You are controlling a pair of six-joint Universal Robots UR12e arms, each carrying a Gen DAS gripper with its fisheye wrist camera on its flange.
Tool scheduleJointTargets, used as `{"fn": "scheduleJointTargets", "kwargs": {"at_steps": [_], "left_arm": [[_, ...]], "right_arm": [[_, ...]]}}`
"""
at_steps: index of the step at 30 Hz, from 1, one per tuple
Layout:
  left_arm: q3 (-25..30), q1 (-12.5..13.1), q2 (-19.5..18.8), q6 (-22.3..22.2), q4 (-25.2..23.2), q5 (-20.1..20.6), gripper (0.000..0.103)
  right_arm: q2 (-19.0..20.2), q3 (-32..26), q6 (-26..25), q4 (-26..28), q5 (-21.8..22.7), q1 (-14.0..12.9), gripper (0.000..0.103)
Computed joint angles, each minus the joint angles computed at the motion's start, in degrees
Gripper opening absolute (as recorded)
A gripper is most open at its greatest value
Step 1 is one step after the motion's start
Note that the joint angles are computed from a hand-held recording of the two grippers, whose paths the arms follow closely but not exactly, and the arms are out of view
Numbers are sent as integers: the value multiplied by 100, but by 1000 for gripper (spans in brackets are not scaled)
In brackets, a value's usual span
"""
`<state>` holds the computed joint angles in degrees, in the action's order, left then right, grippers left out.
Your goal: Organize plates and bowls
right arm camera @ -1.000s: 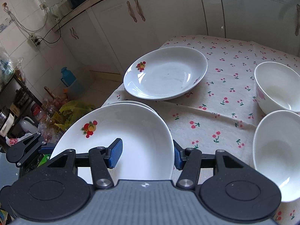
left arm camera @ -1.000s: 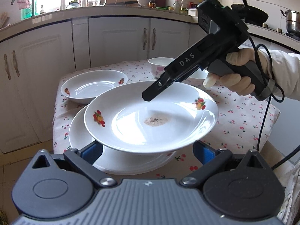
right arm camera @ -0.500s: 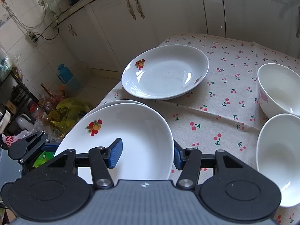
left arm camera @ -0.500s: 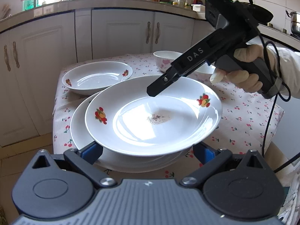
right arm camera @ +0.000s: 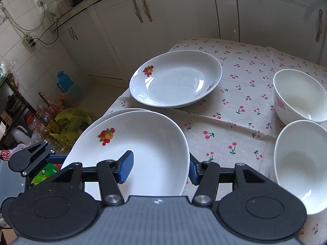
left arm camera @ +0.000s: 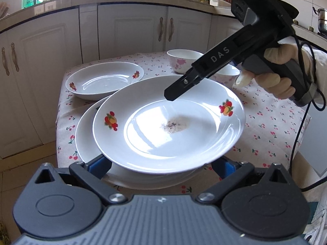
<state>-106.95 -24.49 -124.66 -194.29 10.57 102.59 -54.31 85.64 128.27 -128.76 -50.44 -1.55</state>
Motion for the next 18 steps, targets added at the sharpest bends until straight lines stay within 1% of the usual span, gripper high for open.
{"fn": "scheduleJointTargets", "kwargs": {"at_steps": [8,11,18], "left_arm": [[14,51,46,-87,-180,-173,103],[7,78,50,-134,-181,-252,103],[15,89,51,-144,-215,-283,103]], "right_arm": [[-43,28,185,14,-51,-16,60],[-52,22,279,54,-61,-29,60],[-97,72,328,65,-50,-60,60]]}}
